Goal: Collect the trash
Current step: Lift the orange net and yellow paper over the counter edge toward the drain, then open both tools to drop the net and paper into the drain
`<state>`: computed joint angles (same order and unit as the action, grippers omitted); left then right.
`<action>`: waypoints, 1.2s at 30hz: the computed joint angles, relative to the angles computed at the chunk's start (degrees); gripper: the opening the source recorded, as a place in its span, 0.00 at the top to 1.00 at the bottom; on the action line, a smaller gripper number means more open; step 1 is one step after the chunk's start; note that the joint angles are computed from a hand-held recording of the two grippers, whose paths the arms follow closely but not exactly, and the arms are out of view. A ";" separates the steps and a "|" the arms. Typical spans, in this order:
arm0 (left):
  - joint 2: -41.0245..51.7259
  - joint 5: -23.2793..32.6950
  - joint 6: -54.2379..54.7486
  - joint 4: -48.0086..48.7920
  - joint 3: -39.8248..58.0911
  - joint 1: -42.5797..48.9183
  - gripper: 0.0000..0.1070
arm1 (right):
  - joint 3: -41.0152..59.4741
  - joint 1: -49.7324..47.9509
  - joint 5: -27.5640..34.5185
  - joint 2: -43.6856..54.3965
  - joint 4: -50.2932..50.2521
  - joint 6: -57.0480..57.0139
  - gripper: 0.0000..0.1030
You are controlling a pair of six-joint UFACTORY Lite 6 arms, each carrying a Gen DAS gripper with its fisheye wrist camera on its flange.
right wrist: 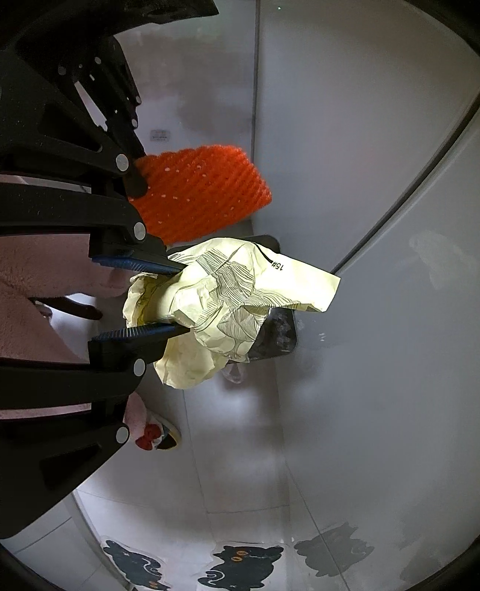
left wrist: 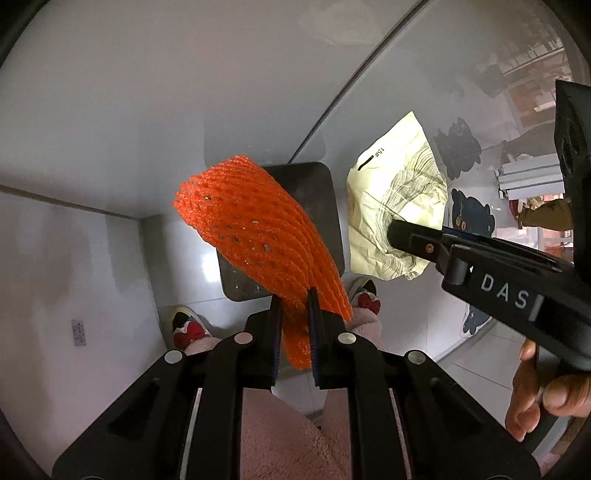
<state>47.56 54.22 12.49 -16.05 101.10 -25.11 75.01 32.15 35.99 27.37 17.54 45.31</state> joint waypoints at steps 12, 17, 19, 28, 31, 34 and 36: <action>4.14 2.28 -0.80 0.61 5.85 0.34 0.82 | 3.42 -3.13 2.60 1.44 0.97 -2.51 0.62; 4.49 2.49 -1.17 -0.09 6.85 0.70 0.68 | 3.95 -3.51 2.52 1.65 0.67 -2.29 0.53; 4.17 2.24 -0.97 -0.19 6.93 0.64 0.57 | 4.53 -3.42 3.03 1.38 -0.28 -1.32 0.49; 0.56 -0.02 -3.38 3.93 4.85 -0.38 0.15 | 3.29 -3.58 5.26 -2.94 -5.64 4.05 0.17; -1.64 -0.56 -3.60 5.52 4.01 -0.57 0.11 | 4.84 -3.30 7.14 -3.51 -8.32 5.77 0.09; -3.51 0.38 -3.40 5.69 4.02 -0.18 0.11 | 6.22 -2.49 9.17 -4.78 -10.81 6.67 0.07; -4.86 1.28 -3.57 6.07 4.52 0.22 0.11 | 7.77 -2.26 10.92 -5.65 -12.88 6.76 0.03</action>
<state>42.70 55.50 8.92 -9.98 105.62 -24.89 82.79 29.89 46.90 21.73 4.66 52.07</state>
